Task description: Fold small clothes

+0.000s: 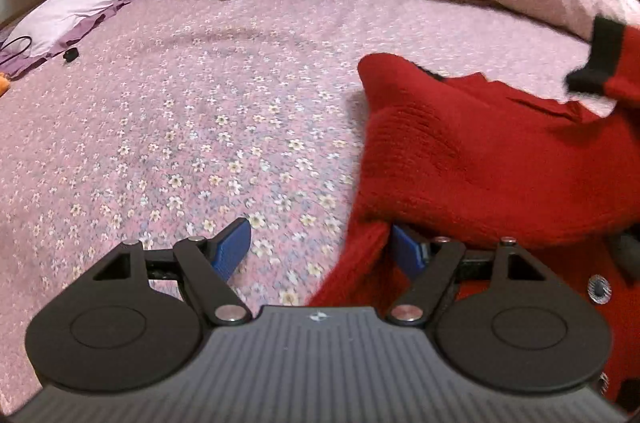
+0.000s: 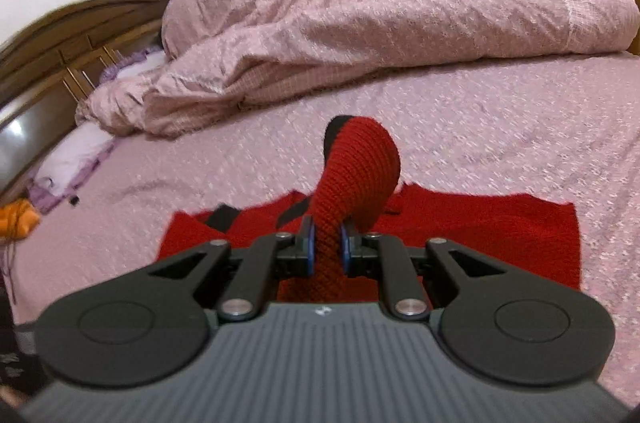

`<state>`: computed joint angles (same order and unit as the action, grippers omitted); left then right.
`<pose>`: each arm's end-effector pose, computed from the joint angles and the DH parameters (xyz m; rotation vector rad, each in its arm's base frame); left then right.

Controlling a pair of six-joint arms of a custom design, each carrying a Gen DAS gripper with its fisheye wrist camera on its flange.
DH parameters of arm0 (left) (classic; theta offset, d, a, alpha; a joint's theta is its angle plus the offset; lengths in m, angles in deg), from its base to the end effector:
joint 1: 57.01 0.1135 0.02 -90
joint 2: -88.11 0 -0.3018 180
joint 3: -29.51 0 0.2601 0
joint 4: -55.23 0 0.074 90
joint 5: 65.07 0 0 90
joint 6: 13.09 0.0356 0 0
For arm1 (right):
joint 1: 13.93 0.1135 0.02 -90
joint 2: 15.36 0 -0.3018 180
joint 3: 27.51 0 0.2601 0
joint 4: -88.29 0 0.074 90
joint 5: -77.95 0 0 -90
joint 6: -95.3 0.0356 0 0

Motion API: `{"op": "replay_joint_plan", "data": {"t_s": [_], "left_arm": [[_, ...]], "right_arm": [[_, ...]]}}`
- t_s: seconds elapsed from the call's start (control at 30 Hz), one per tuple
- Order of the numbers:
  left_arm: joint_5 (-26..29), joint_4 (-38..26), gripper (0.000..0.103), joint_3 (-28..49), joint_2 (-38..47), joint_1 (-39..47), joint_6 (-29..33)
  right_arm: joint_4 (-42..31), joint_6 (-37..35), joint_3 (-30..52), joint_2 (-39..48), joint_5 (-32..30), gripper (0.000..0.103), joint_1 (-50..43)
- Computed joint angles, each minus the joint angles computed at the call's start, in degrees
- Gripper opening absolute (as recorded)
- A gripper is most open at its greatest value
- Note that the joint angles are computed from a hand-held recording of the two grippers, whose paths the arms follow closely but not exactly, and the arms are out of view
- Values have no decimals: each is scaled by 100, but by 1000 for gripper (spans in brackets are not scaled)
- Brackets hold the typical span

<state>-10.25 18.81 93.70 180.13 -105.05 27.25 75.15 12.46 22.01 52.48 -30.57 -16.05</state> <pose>0.2195 -0.2134 0.2008 -0.2073 2.3911 0.0874 0.2452 0.0022 0.2550 -0.0214 2.1129 0.3946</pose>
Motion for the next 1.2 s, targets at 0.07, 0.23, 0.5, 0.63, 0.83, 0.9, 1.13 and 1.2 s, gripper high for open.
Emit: {"op": "replay_joint_plan", "data": {"t_s": [0.07,0.23,0.5,0.63,0.83,0.9,1.13,1.2], "left_arm": [[-1,18,80,-16,25,118,-91],[499,523,82,-394,-239,530,-157],[327,440,82,-323,-84,434,-79],[294,408,82,-322,-77,376,-99],[290,280,82,-245,-76,329,-119],[325,207,82,-211,-110,312,-132],[81,-441,82,-3,-491,-5,-182],[35,-581,82,43,-633,-48,-191]], "right_arm": [[153,145,43,-80,-24,16,47],[414,268,132,-293,-362,15,-129],[812,-135,-223,511,125,16,-96],[875,-234,-331,1042,248,21,-249],[552,-318,-535,705,749,33,-450],[315,-435,-545,498,782,33,-615],[-504,-545,-461,-317,517,43,-883],[-676,-609,-359,-413,616,57,-574]]}}
